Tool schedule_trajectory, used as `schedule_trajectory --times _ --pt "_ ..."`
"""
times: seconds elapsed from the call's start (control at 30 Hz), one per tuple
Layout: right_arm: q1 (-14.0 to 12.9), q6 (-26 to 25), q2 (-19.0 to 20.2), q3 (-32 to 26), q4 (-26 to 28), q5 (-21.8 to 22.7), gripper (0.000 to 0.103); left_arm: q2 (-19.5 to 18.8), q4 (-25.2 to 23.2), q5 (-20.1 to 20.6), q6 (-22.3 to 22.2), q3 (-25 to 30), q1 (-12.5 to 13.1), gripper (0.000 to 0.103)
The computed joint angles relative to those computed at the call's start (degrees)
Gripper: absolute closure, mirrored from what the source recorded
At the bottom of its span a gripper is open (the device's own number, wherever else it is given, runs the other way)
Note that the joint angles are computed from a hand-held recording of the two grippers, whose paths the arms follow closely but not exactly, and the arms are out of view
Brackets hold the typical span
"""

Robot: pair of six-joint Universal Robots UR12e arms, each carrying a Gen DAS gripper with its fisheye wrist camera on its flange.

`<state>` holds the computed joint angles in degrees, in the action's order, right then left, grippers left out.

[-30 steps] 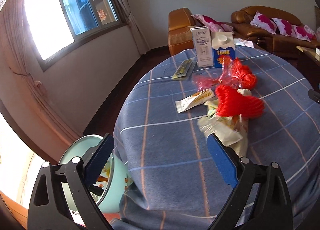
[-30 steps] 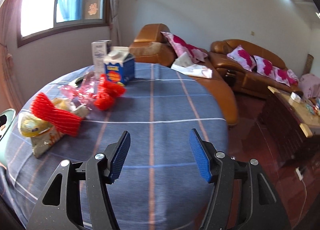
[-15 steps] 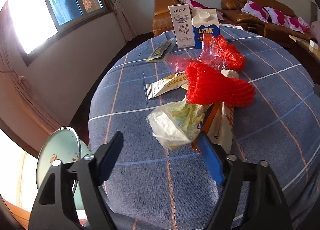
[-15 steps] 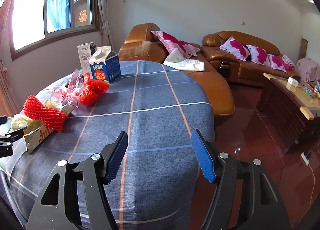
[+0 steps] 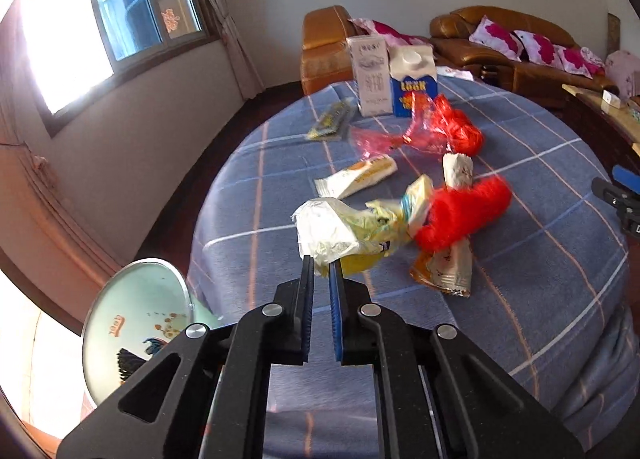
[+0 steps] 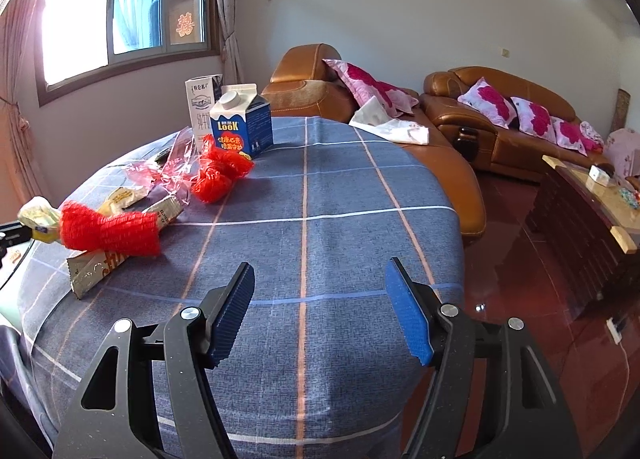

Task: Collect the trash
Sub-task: 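Move the left tool back to the table and grasp the yellow-green plastic bag, then lift the yellow-green bag with the left tool while the right tool grasps the red mesh net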

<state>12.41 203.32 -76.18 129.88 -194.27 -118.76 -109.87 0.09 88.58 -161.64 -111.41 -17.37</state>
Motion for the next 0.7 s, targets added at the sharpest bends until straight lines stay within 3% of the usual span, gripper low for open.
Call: schedule_trajectory --times 0.13,0.3,0.53,0.57,0.6,0.63,0.67,0.7 --pt "0.05 0.03 -0.17 -0.46 0.09 1.4 0.036 1.14 2.05 0.71 -0.65 -1.29 1.23 0.096" --pt "0.86 -1.52 0.73 -2.6 0.01 3.03 0.036 0.76 -0.57 1.18 -2.33 -1.68 2.58 0.092" --pt "2.14 -3.03 1.74 -3.77 0.4 2.54 0.036 -1.72 -2.69 -1.28 -4.44 -0.13 3.41 0.091" --pt "2.04 -2.74 1.75 -3.68 0.64 2.53 0.036 -2.13 -2.61 -1.25 -4.74 0.2 3.33 0.088" --pt "1.89 -2.38 1.68 -3.56 0.95 2.65 0.036 -2.45 -2.52 -0.3 -5.5 0.52 3.08 0.063" --pt "1.78 -2.17 1.61 -3.42 1.08 2.59 0.036 -2.46 -1.79 0.32 -6.1 0.42 2.98 0.05" --pt "1.73 -2.06 1.55 -3.3 1.2 2.27 0.036 -2.33 -0.19 0.48 -6.28 0.0 2.98 0.042" --pt "1.61 -1.96 1.51 -3.18 1.32 1.97 0.036 -2.11 0.05 0.58 -5.99 -0.24 2.96 0.042"
